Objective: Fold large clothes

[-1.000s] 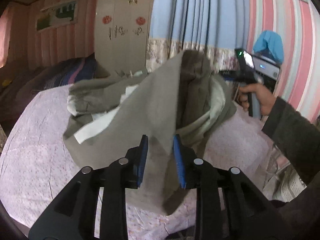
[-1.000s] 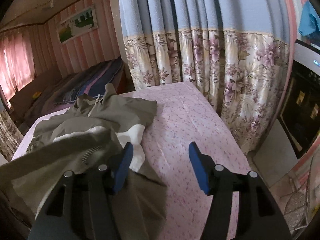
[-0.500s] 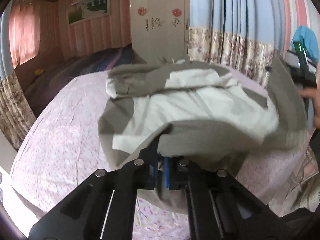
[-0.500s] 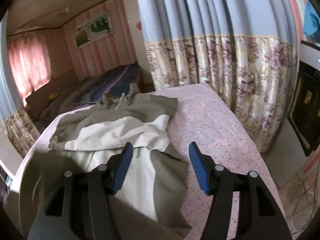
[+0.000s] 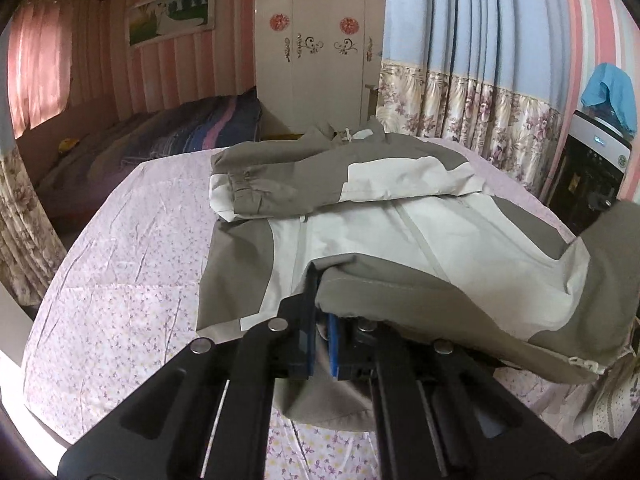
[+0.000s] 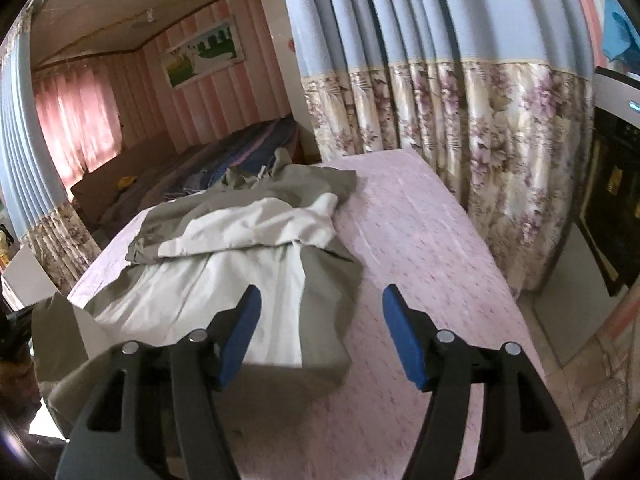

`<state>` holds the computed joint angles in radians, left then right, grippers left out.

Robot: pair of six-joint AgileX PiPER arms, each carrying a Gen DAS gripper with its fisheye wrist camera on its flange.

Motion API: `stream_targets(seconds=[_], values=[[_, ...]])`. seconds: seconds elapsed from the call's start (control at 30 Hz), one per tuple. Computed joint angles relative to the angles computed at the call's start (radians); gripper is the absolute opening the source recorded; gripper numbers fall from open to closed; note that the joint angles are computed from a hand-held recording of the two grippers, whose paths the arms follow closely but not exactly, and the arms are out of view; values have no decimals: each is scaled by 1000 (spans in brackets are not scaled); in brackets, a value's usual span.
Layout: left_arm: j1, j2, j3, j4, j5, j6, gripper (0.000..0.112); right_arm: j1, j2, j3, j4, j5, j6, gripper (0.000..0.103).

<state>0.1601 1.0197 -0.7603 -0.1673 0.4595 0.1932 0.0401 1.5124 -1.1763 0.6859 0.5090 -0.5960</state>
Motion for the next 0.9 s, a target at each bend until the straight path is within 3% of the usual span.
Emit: stream_targets(seconds=[0.1,0.2,0.27,0.43,0.53,0.6,0.63,0.73,0.9], values=[[7,2,-13,-16,-1,14,3,-41,-65,46,-48,25,78,64],[-13,-1,-16,34,-10,-29,3,-141,-113,83,109,150,-13,64],[-15,4,-16,42,-6,-41,3,-173,-139,106,130,214,-12,64],[-11,-7,5,61,-10,-64,3,-70,-240,225,-120,187,128,64],[9,-7,15,41,-4,-48,3,-70,-259,283,-90,233,81,62],[28,-5,21,11,0,-17,3,-58,-256,301,-66,234,62,37],[37,-5,21,-13,3,8,3,-44,-247,297,-72,237,71,9],[55,-16,14,-53,12,60,3,-17,-242,282,-65,227,64,2],[120,-10,-68,-205,59,229,3,27,-231,141,17,147,-22,2]])
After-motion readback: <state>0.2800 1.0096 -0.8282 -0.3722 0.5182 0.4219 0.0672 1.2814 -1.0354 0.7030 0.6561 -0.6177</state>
